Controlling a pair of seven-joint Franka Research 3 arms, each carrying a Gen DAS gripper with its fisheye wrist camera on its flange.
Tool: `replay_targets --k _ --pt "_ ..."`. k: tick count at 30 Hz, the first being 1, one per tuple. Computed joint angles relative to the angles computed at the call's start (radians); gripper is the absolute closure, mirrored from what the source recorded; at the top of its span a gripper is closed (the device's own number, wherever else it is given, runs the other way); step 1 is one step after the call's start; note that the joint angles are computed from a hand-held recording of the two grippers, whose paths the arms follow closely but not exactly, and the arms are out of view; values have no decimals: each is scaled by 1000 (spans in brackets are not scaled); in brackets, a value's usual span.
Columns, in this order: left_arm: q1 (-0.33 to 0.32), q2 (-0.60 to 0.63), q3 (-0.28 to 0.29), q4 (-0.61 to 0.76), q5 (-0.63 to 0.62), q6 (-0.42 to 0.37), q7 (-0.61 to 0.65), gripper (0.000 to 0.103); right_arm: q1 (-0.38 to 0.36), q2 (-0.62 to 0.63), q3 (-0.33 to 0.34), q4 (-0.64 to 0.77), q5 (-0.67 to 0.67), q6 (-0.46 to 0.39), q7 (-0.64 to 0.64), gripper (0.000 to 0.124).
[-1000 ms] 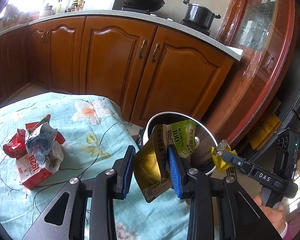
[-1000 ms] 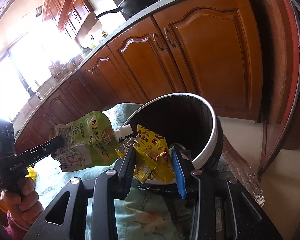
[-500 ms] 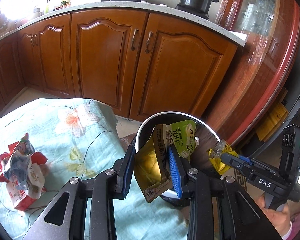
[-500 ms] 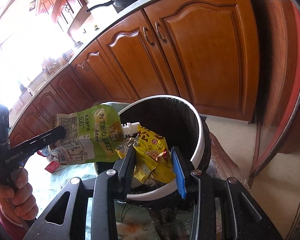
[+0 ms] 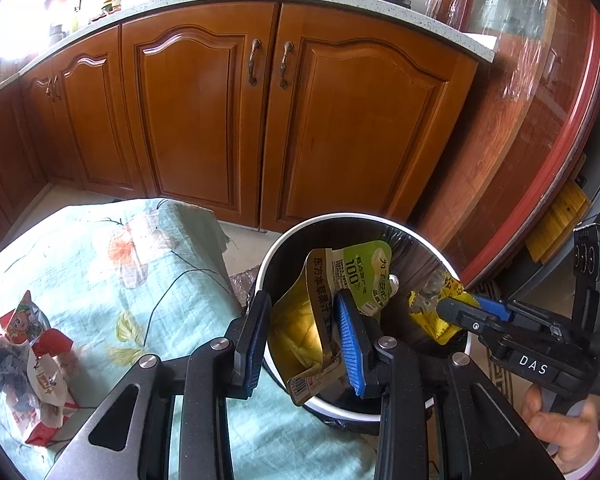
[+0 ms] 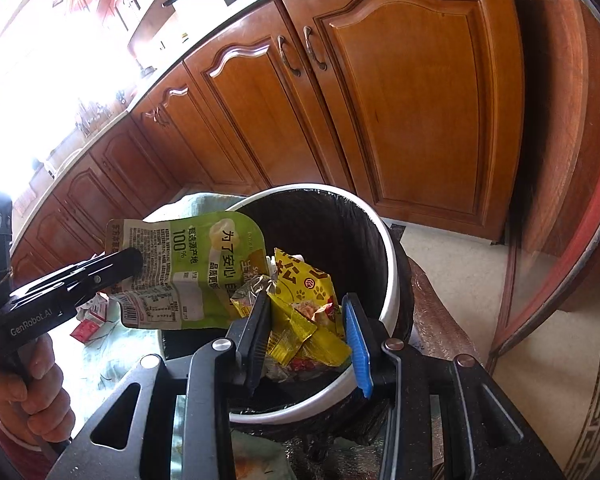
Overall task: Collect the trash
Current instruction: 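Carry the pouch and wrapper over the bin and open both tools to drop them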
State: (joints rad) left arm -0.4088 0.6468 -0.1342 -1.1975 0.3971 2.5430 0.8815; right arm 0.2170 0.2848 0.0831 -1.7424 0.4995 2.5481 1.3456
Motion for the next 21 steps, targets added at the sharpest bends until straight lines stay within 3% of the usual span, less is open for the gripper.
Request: replay_targets --k 4,8,11,18,21 --pt "-1 30 -6 46 -12 -32 22 70 7 23 -5 30 -27 -18 19 87" --pt "-2 62 -8 100 -36 -62 30 68 5 37 -3 47 -31 -28 22 71" --pt "-6 59 -3 97 -40 -59 23 60 1 34 -1 45 -19 -22 20 69" --pt "1 -31 8 -63 -13 25 -40 54 -9 4 11 5 34 2 -14 54" --pt "9 -89 9 -160 2 67 -88 53 -5 -10 12 -8 45 11 -20 54"
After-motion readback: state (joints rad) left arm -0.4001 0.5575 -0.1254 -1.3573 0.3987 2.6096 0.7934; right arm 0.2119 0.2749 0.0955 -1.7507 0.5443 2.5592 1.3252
